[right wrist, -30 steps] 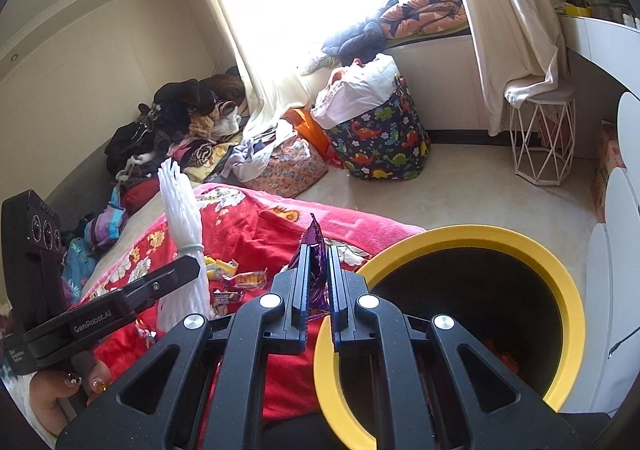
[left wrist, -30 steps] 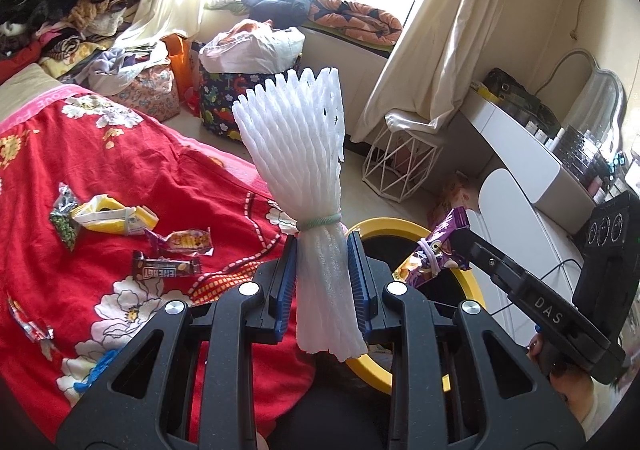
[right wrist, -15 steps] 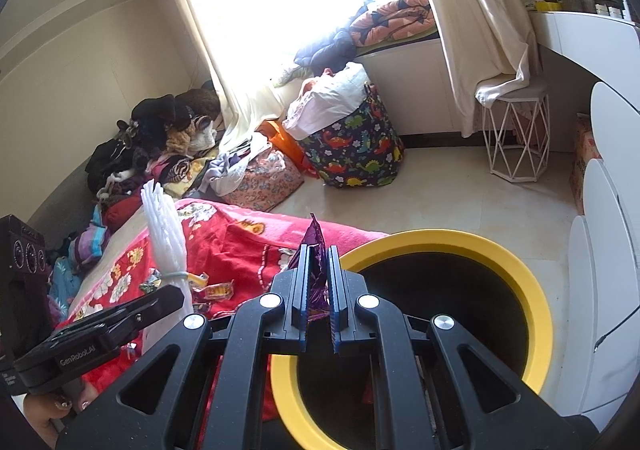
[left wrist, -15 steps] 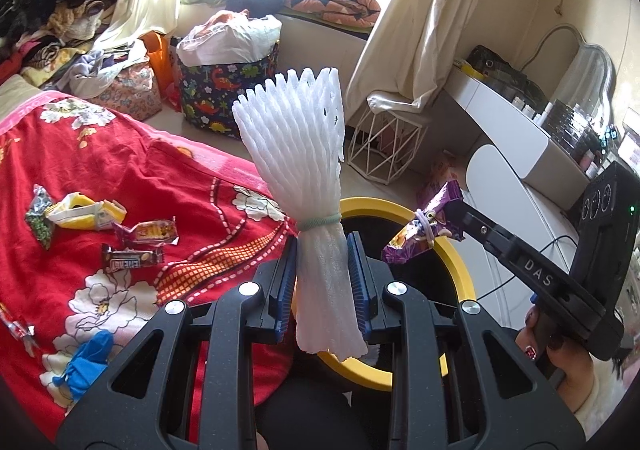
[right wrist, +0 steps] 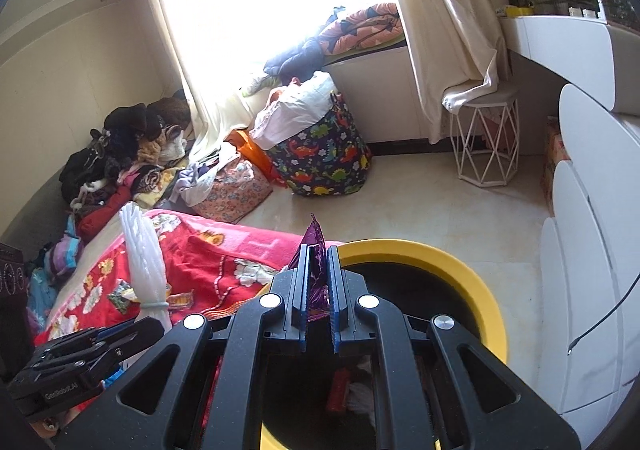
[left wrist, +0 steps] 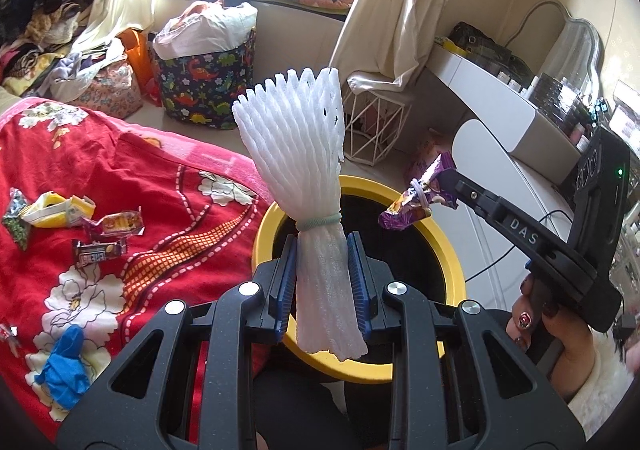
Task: Collect trash
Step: 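Carry the fork bundle with the left tool over the bin while the right tool carries the purple wrapper, then open both tools over the yellow bin, dropping the fork bundle and purple wrapper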
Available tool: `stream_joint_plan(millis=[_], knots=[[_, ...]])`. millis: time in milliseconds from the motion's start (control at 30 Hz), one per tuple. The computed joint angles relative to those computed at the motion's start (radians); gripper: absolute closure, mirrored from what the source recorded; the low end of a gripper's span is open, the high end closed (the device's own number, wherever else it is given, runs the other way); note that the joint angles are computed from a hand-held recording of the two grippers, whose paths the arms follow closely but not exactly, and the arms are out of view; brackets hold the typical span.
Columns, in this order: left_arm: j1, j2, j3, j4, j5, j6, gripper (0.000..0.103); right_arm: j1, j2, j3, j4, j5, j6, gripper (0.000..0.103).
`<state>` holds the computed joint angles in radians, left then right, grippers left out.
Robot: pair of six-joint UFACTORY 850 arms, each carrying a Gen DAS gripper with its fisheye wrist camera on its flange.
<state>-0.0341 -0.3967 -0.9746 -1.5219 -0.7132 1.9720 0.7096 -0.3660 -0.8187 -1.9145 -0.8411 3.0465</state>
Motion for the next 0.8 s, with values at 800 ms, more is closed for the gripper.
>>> stream_joint_plan(millis=[800], knots=[[-0.07, -0.045, 0.012, 0.119, 0.033, -0.053, 0.084, -0.054, -0.024, 0.039, 0.02, 0.047, 0.043, 0.095]])
